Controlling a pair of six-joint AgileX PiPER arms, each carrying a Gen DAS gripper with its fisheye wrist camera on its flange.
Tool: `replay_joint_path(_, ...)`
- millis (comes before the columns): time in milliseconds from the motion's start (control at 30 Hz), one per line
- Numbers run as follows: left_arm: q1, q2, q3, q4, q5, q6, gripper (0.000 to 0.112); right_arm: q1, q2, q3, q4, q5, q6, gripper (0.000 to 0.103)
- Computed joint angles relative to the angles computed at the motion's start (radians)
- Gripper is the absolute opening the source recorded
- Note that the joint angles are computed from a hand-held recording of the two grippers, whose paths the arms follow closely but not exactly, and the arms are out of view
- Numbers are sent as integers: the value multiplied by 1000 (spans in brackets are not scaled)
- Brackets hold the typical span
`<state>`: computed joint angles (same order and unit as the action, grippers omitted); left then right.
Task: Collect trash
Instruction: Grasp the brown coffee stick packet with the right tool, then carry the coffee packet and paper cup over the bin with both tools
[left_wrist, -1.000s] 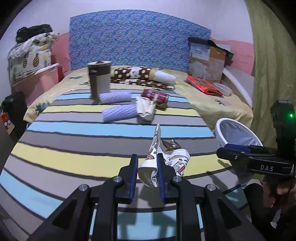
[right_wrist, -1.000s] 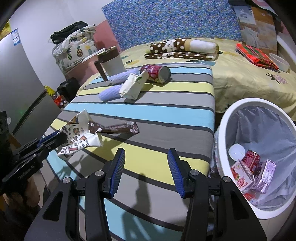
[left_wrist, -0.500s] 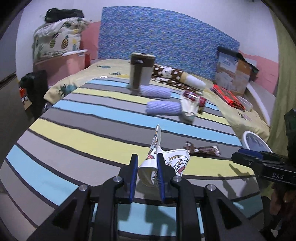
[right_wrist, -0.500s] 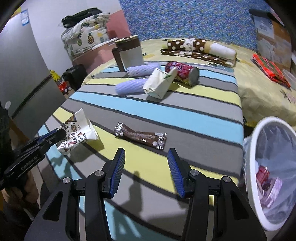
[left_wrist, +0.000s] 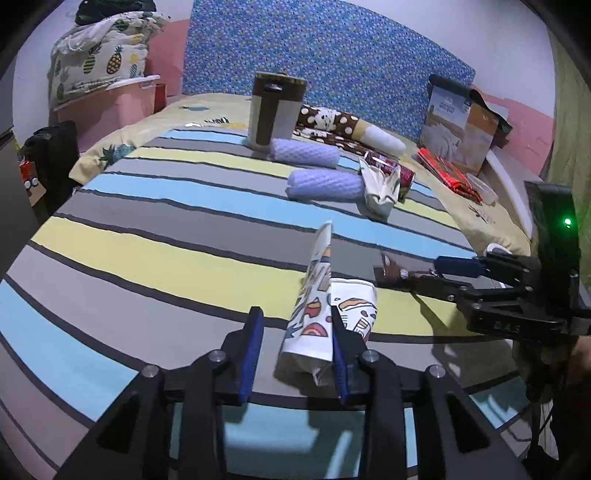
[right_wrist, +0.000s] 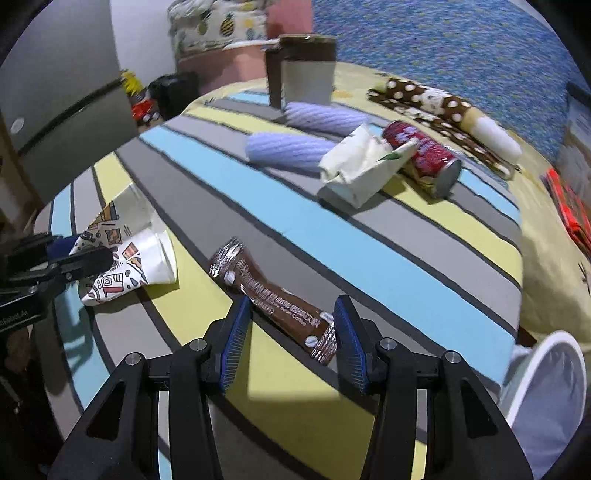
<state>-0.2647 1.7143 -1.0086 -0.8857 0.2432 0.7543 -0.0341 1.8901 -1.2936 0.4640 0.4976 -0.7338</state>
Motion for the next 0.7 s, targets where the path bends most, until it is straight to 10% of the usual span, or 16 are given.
replay_joint_path(167, -5, 2, 2, -21, -1, 13, 35, -17, 9, -18, 23, 33, -22, 50)
replay_joint_path(300, -21, 1, 5, -6, -13, -11, 35, -17, -19, 24, 32, 3, 30, 26)
replay_joint_path(700, -79, -7, 0, 152, -24, -193, 26, -56, -99, 157, 202, -44, -32, 23)
